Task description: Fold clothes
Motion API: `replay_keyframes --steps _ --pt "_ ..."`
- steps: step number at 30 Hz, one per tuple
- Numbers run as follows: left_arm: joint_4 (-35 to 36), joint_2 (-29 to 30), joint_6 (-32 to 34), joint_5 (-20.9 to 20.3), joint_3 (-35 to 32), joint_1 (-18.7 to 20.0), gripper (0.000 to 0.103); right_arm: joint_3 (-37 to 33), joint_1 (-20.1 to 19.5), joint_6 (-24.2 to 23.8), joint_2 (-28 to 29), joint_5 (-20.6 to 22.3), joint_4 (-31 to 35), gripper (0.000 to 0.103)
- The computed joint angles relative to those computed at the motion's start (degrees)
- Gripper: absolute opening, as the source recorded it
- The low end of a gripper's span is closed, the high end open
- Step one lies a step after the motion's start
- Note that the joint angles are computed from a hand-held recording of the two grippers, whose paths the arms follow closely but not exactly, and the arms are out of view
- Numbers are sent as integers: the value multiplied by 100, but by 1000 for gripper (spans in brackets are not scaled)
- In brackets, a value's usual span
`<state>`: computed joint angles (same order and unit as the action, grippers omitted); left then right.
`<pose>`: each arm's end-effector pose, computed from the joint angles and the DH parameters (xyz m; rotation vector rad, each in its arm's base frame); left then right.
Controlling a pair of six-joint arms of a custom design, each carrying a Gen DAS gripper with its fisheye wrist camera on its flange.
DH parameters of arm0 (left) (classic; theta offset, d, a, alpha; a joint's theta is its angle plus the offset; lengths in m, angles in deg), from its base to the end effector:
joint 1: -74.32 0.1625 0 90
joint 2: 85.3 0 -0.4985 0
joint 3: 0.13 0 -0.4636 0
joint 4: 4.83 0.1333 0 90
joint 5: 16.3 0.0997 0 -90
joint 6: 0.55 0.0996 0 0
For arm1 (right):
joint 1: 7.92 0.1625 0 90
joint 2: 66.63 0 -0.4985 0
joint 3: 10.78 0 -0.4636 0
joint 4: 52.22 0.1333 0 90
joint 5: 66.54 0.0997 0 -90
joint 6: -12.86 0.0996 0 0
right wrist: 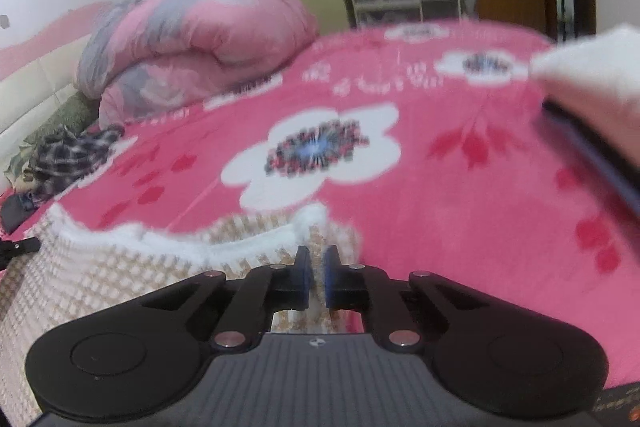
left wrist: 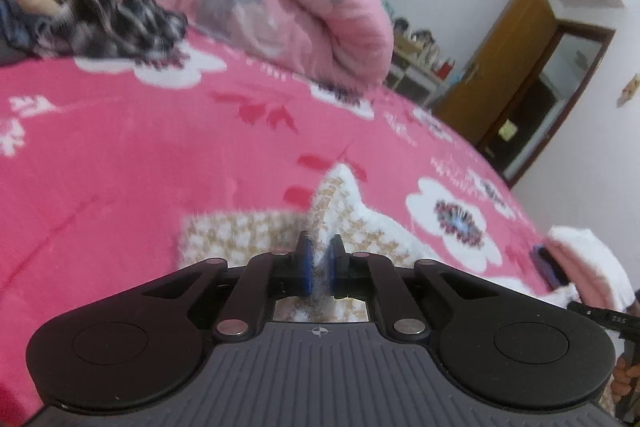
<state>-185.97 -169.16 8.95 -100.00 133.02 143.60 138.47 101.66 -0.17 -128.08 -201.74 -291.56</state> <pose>-0.0406 -0.5150 0.2995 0.6971 2.8157 -1.1192 0.1814 -0.3231 0.1913 0.0902 -2.1646 1.3000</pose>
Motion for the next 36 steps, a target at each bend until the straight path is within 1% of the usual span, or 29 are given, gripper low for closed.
replay_keyframes --steps 3,7,9,12,13,14,16,18,19,21,23,25,26,27,28,29,30,32,34,36 --pt "-174 -104 -37 -98 -2 -7 6 -138 131 -380 -12 -5 -212 6" --pt "-292 -115 5 98 19 -4 6 -351 71 -747 -55 231 -156 6" --pt "-259 -60 -68 264 28 53 6 -420 -93 -758 -38 402 -23 6" --pt "-228 -23 -324 229 0 195 6 -470 -426 -622 28 583 235 6" --pt "-271 -31 -347 204 3 214 6 -475 -469 -508 50 602 295 6" --pt "-371 -55 -294 178 24 201 6 -483 -468 -466 57 631 283 6" --pt "-505 -90 -96 206 55 156 6 -523 -358 -670 83 673 90 6" --pt "-492 -33 -1 251 29 178 6 -586 -265 -887 125 642 -5 6" --pt "-383 28 -74 292 -19 217 6 -587 -332 -864 150 668 24 6" --pt "-172 160 -252 348 -109 327 7 -551 -595 -687 210 789 130 6" --pt "-96 247 -238 416 -153 385 15 -527 -855 -522 271 912 247 7" --pt "-53 280 -180 512 -171 394 18 -424 -1145 -345 387 1251 38 9" --pt "-67 241 -128 639 -144 335 22 -385 -1217 -294 418 1346 -77 12" --pt "-80 203 -75 766 -117 277 26 -365 -1223 -272 417 1354 -161 16" --pt "-173 167 -16 1008 -63 180 43 -345 -1229 -251 416 1361 -244 31" --pt "-361 137 59 1384 21 38 54 -333 -1174 -253 422 1250 -368 47" --pt "-529 97 121 1605 90 -60 55 -331 -1070 -282 434 1044 -526 52" --pt "-760 -29 195 1625 195 -155 55 -313 -849 -359 448 676 -866 54" --pt "-835 -169 264 1443 280 -265 55 -196 -587 -383 408 529 -1215 54" --pt "-836 -283 329 1200 338 -364 55 -88 -359 -378 313 493 -1332 52"
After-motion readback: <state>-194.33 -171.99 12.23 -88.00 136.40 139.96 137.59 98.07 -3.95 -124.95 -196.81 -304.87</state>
